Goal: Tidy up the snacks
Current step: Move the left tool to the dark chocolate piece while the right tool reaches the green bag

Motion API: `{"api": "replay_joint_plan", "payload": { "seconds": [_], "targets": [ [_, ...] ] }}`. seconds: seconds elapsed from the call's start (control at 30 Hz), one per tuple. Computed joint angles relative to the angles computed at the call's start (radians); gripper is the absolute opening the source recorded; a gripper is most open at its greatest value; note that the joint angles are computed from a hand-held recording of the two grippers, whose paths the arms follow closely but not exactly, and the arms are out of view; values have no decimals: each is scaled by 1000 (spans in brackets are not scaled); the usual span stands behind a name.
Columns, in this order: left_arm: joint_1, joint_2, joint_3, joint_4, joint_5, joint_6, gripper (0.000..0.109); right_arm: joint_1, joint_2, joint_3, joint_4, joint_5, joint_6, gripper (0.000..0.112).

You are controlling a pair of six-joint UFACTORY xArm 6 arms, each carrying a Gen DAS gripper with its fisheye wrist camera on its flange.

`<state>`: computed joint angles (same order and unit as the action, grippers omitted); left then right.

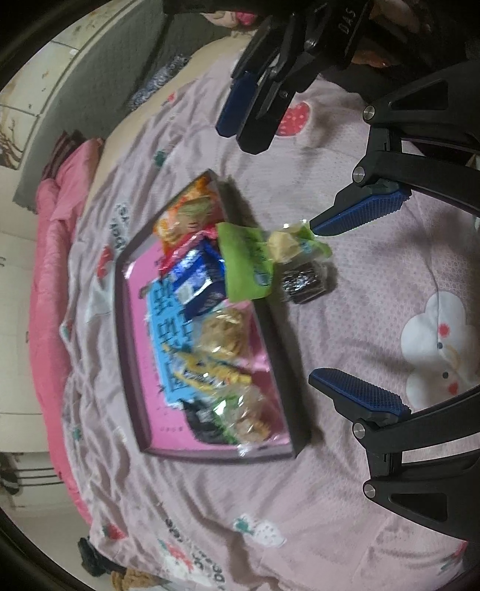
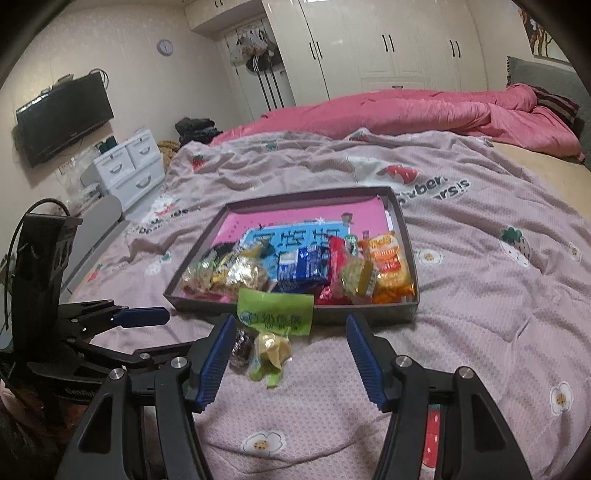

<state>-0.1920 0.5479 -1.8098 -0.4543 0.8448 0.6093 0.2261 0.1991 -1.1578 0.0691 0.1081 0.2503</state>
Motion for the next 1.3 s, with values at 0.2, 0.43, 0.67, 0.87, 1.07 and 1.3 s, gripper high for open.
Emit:
{"api": "replay_joint_plan", "payload": {
  "seconds": [0.2, 0.43, 0.67, 0.87, 1.07, 1.3],
  "targets": [
    [-20, 58, -52, 37, 7, -61, 76, -1, 26, -28, 11, 72, -18, 61],
    [-30, 140, -146, 84, 42, -117, 76, -8, 41, -45, -10, 110, -1, 61],
    [-29, 182, -190, 83, 51, -134, 72, -9, 58, -63, 69, 132, -70, 61],
    [-27, 184, -193, 81, 45, -128, 65, 3, 90, -98, 119, 161, -133, 61],
    [-27, 175, -180, 108, 41, -118, 58, 13, 136, -142, 153, 193, -184, 61],
    [-7, 186, -208, 74, 71, -93, 51, 21, 201, -213, 174, 206, -236, 61]
  ]
}}
